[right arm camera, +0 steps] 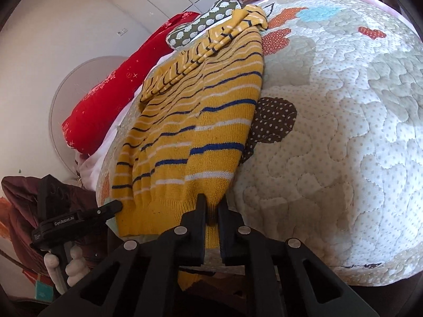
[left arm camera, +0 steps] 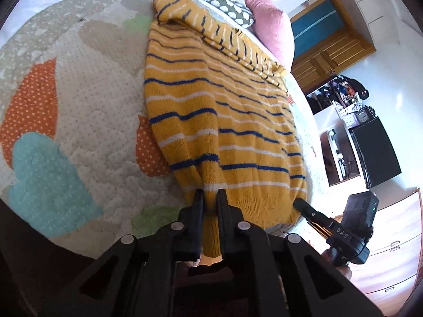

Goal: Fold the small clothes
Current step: 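Lift the hem with both grippers and fold it up toward the collar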

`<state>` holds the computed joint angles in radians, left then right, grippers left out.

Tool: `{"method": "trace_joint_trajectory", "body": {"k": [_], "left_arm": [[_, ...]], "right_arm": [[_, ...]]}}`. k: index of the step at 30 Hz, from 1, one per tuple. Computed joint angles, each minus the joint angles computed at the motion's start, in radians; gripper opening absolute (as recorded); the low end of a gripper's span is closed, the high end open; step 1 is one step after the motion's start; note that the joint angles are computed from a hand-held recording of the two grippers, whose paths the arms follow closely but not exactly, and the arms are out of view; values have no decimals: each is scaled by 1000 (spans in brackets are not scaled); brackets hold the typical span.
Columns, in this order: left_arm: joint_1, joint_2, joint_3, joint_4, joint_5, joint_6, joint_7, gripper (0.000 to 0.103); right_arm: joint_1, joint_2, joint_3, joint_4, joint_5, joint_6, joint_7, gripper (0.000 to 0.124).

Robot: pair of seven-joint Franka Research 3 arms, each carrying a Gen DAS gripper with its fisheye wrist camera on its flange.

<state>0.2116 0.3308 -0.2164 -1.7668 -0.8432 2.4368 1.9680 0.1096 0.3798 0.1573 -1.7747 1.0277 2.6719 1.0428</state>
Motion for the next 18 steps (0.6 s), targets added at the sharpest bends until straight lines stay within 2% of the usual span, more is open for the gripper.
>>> {"method": "trace_joint_trajectory", "body": {"k": [4,10,13,18], "left_arm": [[20,-34,2,1,-70,-6,40,9],[16,35,7,134,-70,-13,-2,9],[8,97,0,239,-21,1,-61,9],[-14,239,-7,474,134,23,-188,7]], "right_arm": [[-11,-22,12,3,50,-1,-42,8],[9,5,11,117,41,9,-70,8],[18,63,8,229,-13,-1,-35,8],[41,201,-5,467,-166,-24,91,8]]}}
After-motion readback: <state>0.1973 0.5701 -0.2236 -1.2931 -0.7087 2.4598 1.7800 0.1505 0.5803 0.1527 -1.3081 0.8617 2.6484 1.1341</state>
